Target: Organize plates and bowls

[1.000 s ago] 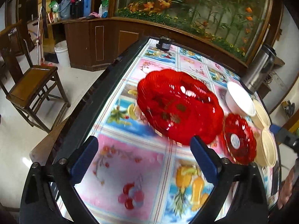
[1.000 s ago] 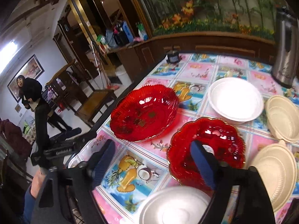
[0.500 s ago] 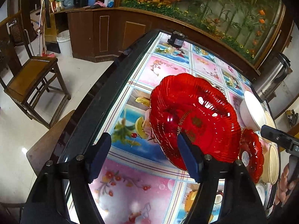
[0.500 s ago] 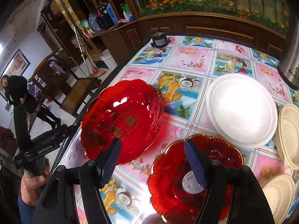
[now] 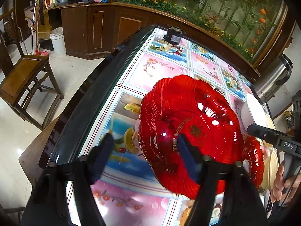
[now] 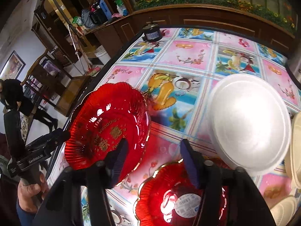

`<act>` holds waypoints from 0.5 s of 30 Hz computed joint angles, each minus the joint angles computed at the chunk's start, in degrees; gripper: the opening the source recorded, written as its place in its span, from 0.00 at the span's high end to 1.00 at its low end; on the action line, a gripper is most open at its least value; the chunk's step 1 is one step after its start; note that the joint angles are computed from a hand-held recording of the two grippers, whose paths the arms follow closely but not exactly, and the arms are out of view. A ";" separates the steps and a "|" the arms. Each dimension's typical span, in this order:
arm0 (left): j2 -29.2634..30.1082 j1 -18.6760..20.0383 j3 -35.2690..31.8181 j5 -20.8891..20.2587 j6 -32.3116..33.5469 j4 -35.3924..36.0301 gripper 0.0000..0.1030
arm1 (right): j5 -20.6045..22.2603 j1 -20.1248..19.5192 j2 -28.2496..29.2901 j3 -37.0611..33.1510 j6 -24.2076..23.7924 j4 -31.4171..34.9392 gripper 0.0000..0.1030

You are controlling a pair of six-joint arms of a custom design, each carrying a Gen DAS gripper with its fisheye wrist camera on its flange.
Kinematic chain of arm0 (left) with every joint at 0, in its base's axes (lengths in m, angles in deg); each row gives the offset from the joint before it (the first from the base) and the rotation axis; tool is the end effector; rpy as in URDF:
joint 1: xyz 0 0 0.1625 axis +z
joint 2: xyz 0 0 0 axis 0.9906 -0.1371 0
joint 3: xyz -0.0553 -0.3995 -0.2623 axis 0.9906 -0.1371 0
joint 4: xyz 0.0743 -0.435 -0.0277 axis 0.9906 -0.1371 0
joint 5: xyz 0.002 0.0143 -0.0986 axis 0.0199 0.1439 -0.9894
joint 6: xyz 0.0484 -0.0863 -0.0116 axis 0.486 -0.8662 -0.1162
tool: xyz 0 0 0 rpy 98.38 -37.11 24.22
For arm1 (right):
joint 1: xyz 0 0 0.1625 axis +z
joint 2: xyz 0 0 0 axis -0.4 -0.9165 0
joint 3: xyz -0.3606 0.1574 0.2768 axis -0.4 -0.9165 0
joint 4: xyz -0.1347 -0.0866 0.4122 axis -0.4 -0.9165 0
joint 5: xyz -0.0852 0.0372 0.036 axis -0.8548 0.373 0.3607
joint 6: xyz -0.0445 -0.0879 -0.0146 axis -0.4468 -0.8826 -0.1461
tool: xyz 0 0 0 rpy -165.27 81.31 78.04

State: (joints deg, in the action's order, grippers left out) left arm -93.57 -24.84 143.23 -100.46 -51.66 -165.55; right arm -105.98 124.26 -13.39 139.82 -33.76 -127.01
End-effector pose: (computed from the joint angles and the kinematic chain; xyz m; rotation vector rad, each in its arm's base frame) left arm -0.1581 -0.6175 0.2030 0.1424 2.4931 -0.7724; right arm 0.2236 -0.6941 0.1597 0.4707 -2.6140 0.4889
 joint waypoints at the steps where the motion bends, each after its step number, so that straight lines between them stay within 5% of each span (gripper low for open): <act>1: 0.17 0.32 -0.33 -0.14 -0.25 0.47 0.52 | -0.13 0.01 0.40 -0.60 0.15 0.83 0.57; 7: 1.13 1.59 -1.05 -1.40 -0.21 -0.10 0.55 | 0.40 -0.49 2.45 -3.49 1.66 4.44 0.73; 9: 1.51 1.90 -1.22 -2.20 -0.01 -0.26 0.62 | 0.61 -0.63 3.08 -3.99 1.58 4.97 0.92; 15: 2.17 1.03 -0.76 -2.22 2.07 -0.70 0.73 | 0.50 -0.69 3.80 -3.54 2.18 3.97 0.95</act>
State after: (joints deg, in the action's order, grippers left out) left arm -91.40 -23.81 142.47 -102.67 -49.59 -166.25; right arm -105.48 123.57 -9.60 136.28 -31.58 -123.04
